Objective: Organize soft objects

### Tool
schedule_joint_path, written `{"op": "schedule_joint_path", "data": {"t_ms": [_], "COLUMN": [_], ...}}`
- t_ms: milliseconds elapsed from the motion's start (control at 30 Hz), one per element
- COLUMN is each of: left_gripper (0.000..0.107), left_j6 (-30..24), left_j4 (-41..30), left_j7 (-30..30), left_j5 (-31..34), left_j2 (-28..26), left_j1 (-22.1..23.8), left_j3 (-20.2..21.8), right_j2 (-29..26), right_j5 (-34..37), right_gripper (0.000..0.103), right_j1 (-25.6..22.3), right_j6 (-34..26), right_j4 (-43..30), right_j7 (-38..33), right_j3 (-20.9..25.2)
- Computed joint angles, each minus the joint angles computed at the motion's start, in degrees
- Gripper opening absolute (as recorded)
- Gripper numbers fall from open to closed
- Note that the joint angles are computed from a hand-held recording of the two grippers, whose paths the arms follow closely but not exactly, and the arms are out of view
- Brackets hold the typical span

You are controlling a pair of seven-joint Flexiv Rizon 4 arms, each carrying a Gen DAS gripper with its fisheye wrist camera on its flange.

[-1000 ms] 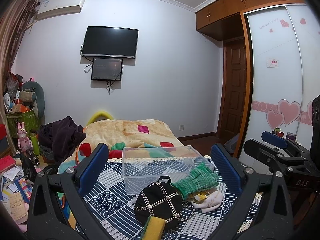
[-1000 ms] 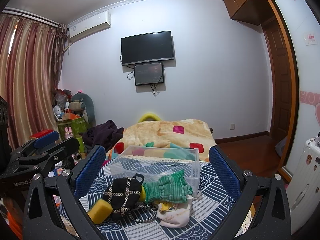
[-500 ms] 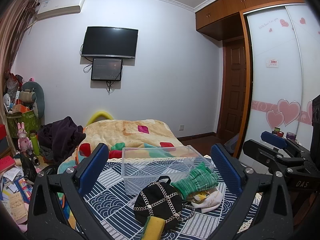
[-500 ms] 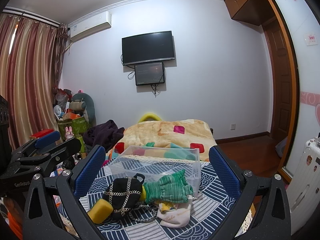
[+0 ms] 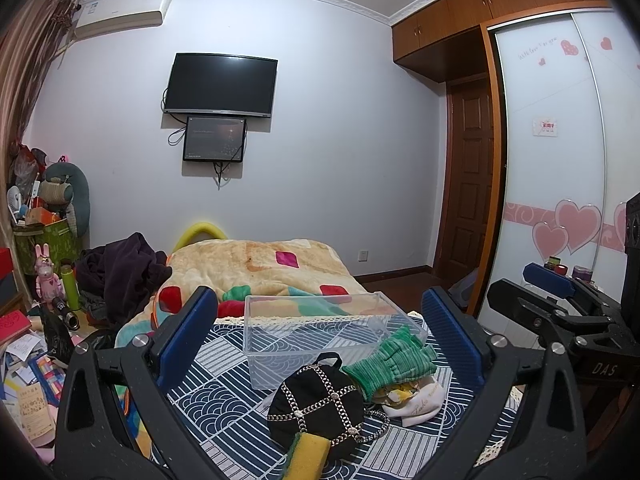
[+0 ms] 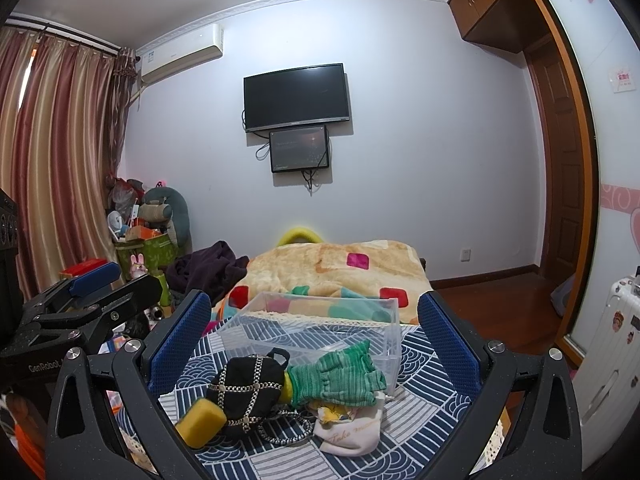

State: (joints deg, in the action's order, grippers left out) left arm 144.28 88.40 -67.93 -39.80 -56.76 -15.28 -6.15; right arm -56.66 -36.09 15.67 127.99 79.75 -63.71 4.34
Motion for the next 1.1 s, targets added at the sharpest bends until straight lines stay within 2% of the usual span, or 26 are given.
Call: {"op": "schedule_joint_path", "data": {"t_ms": [533, 700, 800, 900, 933, 1100], "left_gripper": [0.103, 0.103, 0.103, 0.092, 0.087, 0.077], "left_j6": [-2.04, -6.45, -10.76, -14.36, -15.95, -22.19], "left_j4": [0.79, 1.64, 1.75, 1.10, 1.19, 2.80], "left_j7": [-1.47, -3.42, -3.99, -3.21, -3.29, -8.70], "left_j5": [1.29, 3.11, 2.98, 0.34, 0.12, 4.95], "left_j2": [0.56, 0.31, -0.36, -1.39, -1.42, -1.52], "left_j1": [0.58, 1.98, 2.15, 0.76, 0.81, 3.98], "left_j3": [0.01, -0.21, 0.45, 2.11, 2.26, 0.78], "right_j2": [0.01, -0.81, -2.04, -3.11, -3.47, -5.83], "right_j5": [-0.19, -1.41, -5.60, -9.41, -10.68, -20.25], "right_gripper": [0.103, 0.103, 0.103, 0.099, 0.095, 0.083], "right_j1": [-0.19, -0.97, -3.08, -4.75, -5.25, -9.61], "right_j6": [0.11, -1.45, -3.92, -6.41, -7.32, -13.48], "right_j4": [-0.10, -1.04, -2.53, -3.66, -4.09, -6.57], "right_j7": [0.19, 1.47, 4.51, 7.07, 7.82, 11.58], "right_j3": [0.07, 0.41, 2.39, 3.84, 4.38, 10.24]}}
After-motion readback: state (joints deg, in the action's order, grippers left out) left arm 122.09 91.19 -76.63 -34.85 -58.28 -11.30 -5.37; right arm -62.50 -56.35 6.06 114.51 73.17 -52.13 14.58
